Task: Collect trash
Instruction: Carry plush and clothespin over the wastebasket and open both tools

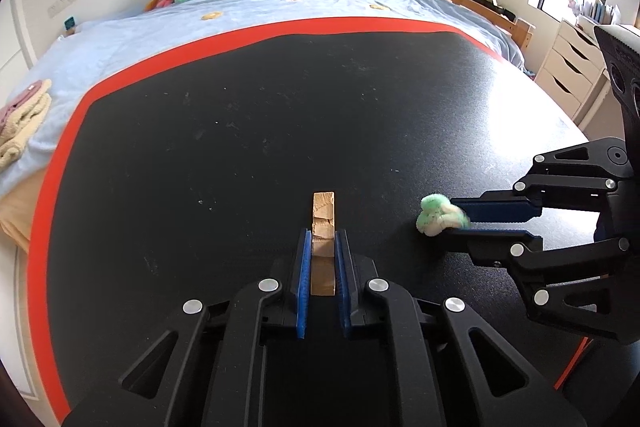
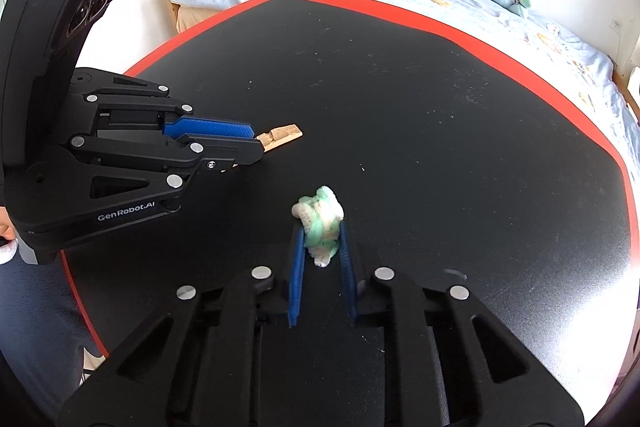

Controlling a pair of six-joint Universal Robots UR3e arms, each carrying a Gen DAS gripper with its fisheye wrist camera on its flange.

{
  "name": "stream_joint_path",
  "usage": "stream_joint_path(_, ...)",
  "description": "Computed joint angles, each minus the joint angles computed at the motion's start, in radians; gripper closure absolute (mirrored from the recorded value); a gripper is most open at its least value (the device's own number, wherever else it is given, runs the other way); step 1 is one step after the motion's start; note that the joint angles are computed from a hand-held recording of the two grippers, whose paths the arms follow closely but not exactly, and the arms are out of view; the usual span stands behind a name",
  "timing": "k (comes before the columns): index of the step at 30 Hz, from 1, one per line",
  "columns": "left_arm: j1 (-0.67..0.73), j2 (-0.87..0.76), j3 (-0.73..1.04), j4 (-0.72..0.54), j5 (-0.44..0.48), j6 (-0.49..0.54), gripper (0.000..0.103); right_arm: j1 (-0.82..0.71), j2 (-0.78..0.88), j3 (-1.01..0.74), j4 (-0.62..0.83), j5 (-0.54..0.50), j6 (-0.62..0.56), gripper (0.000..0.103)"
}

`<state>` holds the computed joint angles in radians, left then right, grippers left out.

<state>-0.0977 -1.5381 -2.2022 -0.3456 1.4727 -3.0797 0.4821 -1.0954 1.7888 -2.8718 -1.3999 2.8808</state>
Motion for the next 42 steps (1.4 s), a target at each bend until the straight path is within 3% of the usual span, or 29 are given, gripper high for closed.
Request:
stream_joint_path(12,-0.039,0.123,-0.02,-0.086,-0.014,0.017,0.092,-0.018,-0.154,0.142,-0.019,0.007,0.031,0.089)
stream_joint_path(21,-0.108,0.32,-0.042,-0.235,-0.027,0.019,0.092,-0.03,-0.43,0.363,-0.019,0.009,0.067,0.088)
stream_joint_path(30,-0.225,0.466,-0.052,-0.341,-0.011,-0.023,0.092,-0.02,-0.754,0.568,0.058,-0.003,0.106,0.088)
stream_joint_path(42,-0.409,0.554,-0.096,-0.389,0.052,-0.12,0.092,0.117,-0.971,0.711,0.141,-0.083,0.221,0.088)
